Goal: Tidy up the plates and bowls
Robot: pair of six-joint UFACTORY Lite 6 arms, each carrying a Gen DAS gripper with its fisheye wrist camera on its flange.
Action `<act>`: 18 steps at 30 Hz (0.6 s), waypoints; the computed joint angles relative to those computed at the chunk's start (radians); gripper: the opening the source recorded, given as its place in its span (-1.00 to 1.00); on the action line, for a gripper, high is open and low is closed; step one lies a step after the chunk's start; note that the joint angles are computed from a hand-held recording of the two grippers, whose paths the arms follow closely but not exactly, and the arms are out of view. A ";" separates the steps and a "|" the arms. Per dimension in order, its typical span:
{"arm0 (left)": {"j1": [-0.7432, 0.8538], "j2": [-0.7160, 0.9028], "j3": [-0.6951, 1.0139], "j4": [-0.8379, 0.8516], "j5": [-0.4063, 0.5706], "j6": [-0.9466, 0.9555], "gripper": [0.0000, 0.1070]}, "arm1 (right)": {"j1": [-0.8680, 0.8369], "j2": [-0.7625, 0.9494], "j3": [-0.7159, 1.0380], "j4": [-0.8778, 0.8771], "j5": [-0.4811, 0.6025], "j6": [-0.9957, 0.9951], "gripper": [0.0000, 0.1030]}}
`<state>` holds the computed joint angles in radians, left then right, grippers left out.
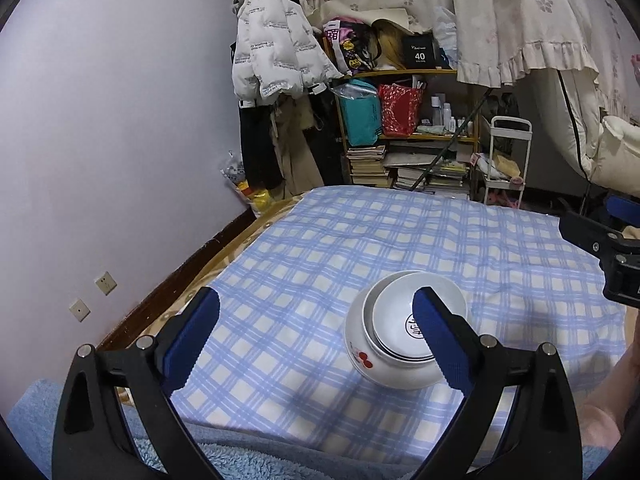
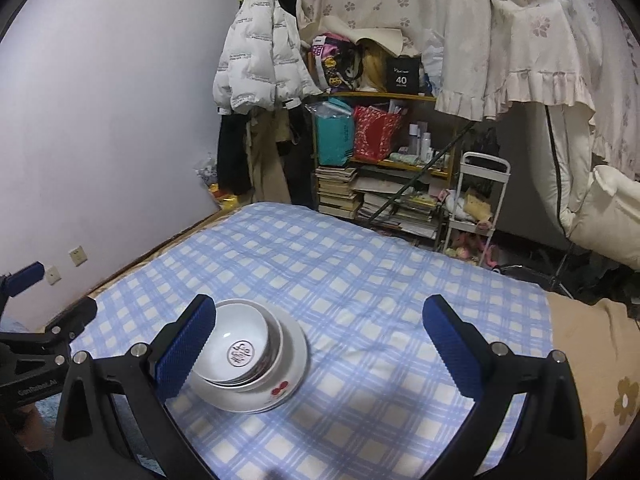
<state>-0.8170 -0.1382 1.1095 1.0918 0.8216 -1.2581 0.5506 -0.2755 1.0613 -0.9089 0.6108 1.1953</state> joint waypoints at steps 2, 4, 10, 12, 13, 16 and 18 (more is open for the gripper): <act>0.006 0.007 -0.002 0.004 -0.014 -0.011 0.79 | -0.007 0.003 -0.008 -0.009 -0.013 0.011 1.00; 0.007 0.009 -0.005 0.013 -0.015 -0.021 0.79 | -0.007 0.003 -0.010 -0.010 -0.012 0.015 1.00; 0.015 0.039 0.001 0.025 -0.020 -0.045 0.79 | -0.012 0.008 -0.016 -0.025 -0.023 0.025 1.00; 0.028 0.050 0.007 0.014 -0.034 -0.045 0.79 | -0.009 0.008 -0.016 -0.019 -0.020 0.024 1.00; 0.032 0.057 0.009 0.013 -0.040 -0.049 0.79 | -0.011 0.014 -0.015 -0.022 -0.023 0.027 1.00; 0.037 0.061 0.008 0.014 -0.044 -0.052 0.79 | -0.017 0.034 -0.008 -0.022 -0.032 0.030 1.00; 0.037 0.070 0.009 0.020 -0.043 -0.058 0.79 | -0.018 0.043 -0.004 -0.021 -0.033 0.030 1.00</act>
